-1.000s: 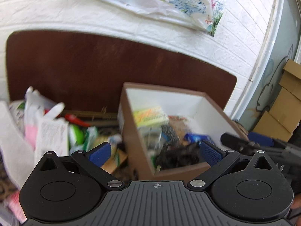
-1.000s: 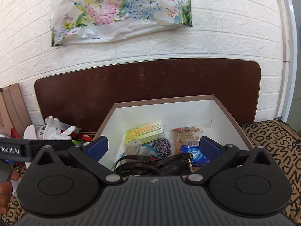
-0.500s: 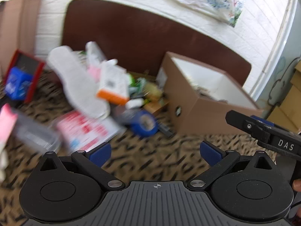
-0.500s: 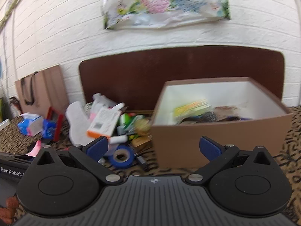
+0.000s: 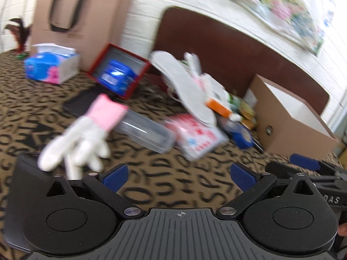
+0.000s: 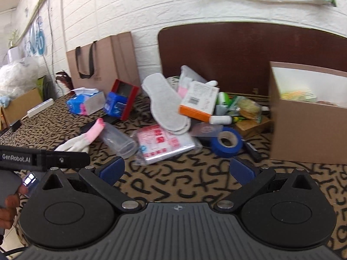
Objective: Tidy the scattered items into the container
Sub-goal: 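Grasp the white-and-pink glove with the left tool while the right tool grasps the clear plastic case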
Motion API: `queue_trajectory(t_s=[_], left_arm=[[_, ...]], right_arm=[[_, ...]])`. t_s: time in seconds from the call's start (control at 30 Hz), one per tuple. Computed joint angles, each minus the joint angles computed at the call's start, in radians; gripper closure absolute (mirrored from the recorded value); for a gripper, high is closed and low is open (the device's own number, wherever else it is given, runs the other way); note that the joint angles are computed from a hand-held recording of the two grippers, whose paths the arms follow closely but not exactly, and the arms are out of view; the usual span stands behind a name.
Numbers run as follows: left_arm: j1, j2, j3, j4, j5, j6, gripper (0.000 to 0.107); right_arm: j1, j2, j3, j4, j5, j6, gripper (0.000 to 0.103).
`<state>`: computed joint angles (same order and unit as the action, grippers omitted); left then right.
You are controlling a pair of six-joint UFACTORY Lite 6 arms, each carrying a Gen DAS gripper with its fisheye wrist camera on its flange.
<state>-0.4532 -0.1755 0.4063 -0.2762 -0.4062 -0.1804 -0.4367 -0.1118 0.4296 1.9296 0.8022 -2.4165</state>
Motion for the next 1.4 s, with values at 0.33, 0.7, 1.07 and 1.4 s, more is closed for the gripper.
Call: queue_trajectory(t_s=[0.33, 0.7, 1.07, 1.4], left_arm=[[0.322, -0.034, -0.034, 0.356, -0.007, -0.212, 0.004], [0.481, 0.288, 0.209, 0.602, -0.090, -0.346, 0.006], [0.524, 0.466, 0.379, 0.856, -0.077, -0.514, 0.014], [0.531, 0.550, 0.442, 0.951, -0.066, -0.612, 0.014]], right_arm=[[0.292, 0.081, 0.064, 0.162, -0.095, -0.105, 0.001], [0.501, 0.356, 0.330, 0.232, -0.167, -0.207, 0.010], [0.622, 0.591, 0.615, 0.144, -0.292, -0.217, 0.026], [0.662, 0.677, 0.744, 0.065, -0.367, -0.093, 0.026]])
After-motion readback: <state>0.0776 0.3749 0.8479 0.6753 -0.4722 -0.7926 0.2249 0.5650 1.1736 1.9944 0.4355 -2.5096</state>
